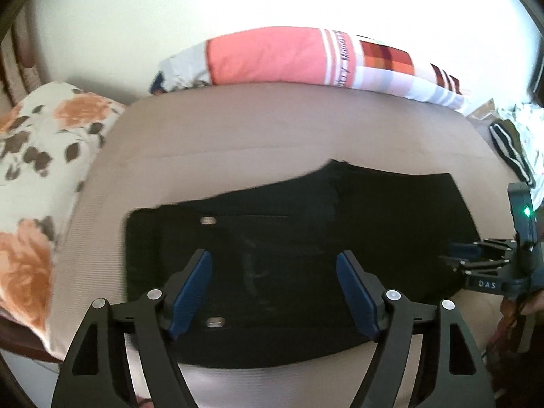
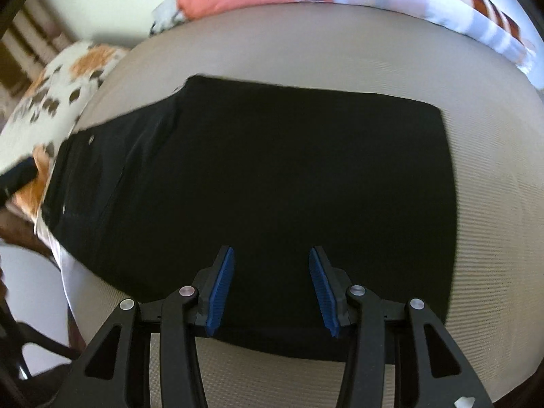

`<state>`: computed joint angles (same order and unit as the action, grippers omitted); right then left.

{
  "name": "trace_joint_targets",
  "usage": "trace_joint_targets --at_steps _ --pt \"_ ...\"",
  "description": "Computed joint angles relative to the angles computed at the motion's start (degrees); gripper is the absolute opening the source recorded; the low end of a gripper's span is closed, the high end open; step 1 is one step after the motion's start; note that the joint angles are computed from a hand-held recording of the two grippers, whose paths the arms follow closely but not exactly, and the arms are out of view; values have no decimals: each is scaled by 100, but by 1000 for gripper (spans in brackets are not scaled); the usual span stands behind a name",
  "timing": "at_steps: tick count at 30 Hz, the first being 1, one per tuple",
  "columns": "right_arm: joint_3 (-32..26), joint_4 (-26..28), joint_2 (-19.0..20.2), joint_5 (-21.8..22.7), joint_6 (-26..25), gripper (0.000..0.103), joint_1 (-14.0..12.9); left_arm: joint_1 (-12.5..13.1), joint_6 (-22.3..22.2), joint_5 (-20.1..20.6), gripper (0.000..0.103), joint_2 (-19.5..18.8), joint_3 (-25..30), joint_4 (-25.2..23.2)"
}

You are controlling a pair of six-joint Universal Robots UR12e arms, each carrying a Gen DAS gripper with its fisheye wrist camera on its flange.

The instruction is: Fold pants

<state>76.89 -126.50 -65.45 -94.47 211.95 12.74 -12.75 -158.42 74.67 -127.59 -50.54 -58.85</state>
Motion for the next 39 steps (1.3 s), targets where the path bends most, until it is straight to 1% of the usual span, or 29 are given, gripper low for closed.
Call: trace_joint_targets --at_steps 4,9,11,16,17,20,25,28,29,30,33,34,35,36,38,39 --pt "-216 63 160 331 -103 45 40 128 14 339 78 -42 29 77" --pt "-490 98 360 510 -54 45 94 315 -334 604 78 -91 -32 78" --pt "-564 89 419 557 -28 45 102 376 -455 603 78 -98 -68 66" --pt "-824 242 581 525 -48 46 159 526 -698 337 78 -208 18 -207" --pt "-863 271 605 511 -47 47 167 541 -733 312 78 -235 47 -245" --pt "-961 359 661 415 -19 50 206 619 -811 24 78 -373 234 -567" --pt "-1065 481 716 316 81 52 241 697 -822 -347 78 -580 562 -1102" --pt "-1072 490 721 296 167 53 247 779 -777 -790 78 -687 740 -1402" --pt "-1094 499 736 294 198 53 251 815 -728 -992 78 -750 852 -1594" --pt "-1100 499 740 302 243 54 251 842 -694 -1109 78 -813 969 -1773" --pt "-1144 548 762 281 305 54 256 903 -702 -1331 78 -1039 1381 -2316" --pt "-1147 553 763 267 321 54 261 931 -719 -1445 78 -1143 1574 -2573" --pt "-1144 554 761 255 335 54 264 974 -698 -1683 78 -1277 1816 -2927" --pt "-1145 555 762 244 360 55 267 995 -698 -1793 78 -1354 1955 -3099" --pt "-1150 556 766 258 399 56 270 1030 -606 -2020 78 -1500 2220 -3380" --pt "-1142 544 761 295 416 57 262 1048 -476 -2177 78 -1610 2433 -3622"
